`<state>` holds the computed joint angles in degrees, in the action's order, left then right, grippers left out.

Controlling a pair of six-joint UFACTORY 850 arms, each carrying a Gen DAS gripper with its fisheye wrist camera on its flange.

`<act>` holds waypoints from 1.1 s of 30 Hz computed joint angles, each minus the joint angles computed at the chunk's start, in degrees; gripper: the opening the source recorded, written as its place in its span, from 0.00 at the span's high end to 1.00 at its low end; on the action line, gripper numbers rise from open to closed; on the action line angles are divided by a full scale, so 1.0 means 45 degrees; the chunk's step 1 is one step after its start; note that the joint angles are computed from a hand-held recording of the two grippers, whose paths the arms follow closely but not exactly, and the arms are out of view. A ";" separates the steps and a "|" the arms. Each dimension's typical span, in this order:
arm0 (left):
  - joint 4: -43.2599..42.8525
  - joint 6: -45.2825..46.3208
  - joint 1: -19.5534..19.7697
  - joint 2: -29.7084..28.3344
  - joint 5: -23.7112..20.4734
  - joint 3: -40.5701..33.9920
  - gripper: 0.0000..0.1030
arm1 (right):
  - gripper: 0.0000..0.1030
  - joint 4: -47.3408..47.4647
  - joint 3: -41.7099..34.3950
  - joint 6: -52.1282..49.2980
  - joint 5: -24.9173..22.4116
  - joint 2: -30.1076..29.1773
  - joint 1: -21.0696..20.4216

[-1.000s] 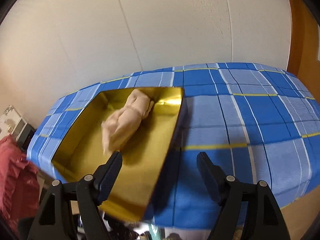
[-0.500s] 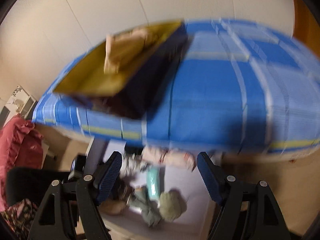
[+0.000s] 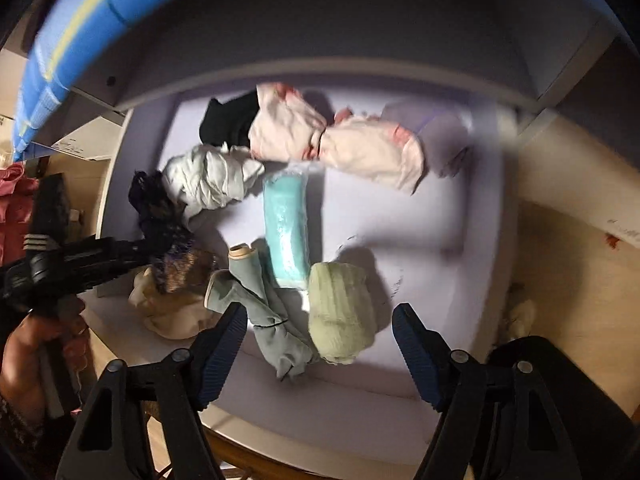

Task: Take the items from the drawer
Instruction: 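Return the right tool down to the clothes in the drawer, then grasp the green beanie with the right tool while the left tool lifts the navy garment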

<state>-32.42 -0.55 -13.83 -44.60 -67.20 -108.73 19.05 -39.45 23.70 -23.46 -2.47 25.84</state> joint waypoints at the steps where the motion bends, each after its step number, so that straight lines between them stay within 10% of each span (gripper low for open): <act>1: -0.0045 0.0009 0.0012 0.0071 0.0044 0.0078 0.71 | 0.27 0.0461 -0.0003 -0.0295 0.0052 -0.0204 -0.0060; 21: -0.0937 0.0206 0.0391 0.1140 0.0439 0.1199 0.74 | 0.29 0.1631 -0.0416 -0.1457 -0.0490 -0.2407 -0.0168; 33: -0.1940 0.0498 0.0666 0.1707 0.0722 0.1796 0.78 | 0.52 0.1695 -0.0745 -0.1211 -0.0640 -0.3979 0.0057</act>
<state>-41.15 1.69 -10.83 -36.92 -63.95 -100.64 26.68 -42.80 18.25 -26.34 -20.38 26.10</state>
